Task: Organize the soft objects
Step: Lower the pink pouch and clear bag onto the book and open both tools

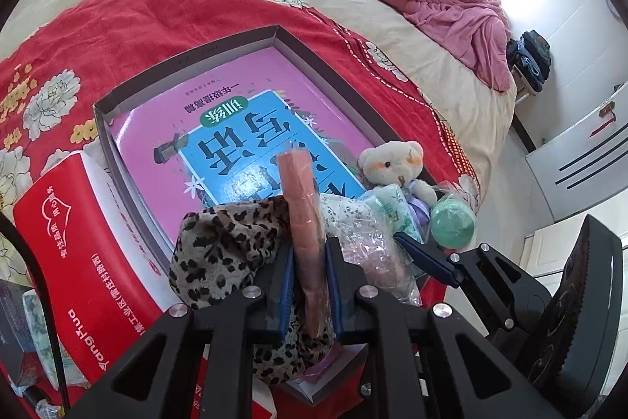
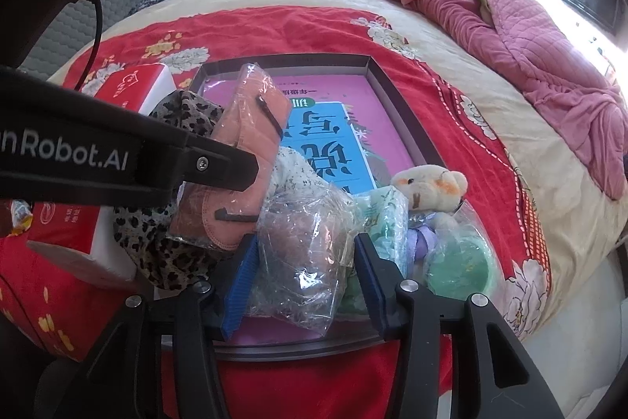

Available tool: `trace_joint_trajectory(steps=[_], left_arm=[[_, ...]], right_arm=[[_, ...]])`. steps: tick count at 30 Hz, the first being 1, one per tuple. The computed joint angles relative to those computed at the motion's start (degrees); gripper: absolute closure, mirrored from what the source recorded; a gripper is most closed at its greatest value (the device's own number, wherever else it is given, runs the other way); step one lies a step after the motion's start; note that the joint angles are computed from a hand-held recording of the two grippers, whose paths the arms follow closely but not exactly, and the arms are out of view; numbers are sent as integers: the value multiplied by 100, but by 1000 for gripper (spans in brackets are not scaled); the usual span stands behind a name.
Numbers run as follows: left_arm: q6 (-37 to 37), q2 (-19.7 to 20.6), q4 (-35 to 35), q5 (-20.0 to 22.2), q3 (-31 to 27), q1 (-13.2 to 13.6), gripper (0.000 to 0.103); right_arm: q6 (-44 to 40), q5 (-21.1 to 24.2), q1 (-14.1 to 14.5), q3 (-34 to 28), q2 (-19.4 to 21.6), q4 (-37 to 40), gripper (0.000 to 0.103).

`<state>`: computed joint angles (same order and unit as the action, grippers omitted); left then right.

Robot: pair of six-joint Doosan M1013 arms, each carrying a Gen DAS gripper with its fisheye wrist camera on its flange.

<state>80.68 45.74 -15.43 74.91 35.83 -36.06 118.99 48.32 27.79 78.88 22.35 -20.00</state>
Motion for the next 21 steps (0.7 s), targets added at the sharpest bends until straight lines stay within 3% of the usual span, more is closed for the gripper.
trace_joint_trajectory(steps=[5,9,21], left_arm=[[-24,19,-120,35,-41,28,84],[-107,64,-237,185,-98,54,72],[-88,4,-281,176,-8,60,70]], right_arm=[[-43,-45,21,28,-20,-41,50],[-100,-49,29,67,-64,33,45],[256,-169,15,192,-229,-31,35]])
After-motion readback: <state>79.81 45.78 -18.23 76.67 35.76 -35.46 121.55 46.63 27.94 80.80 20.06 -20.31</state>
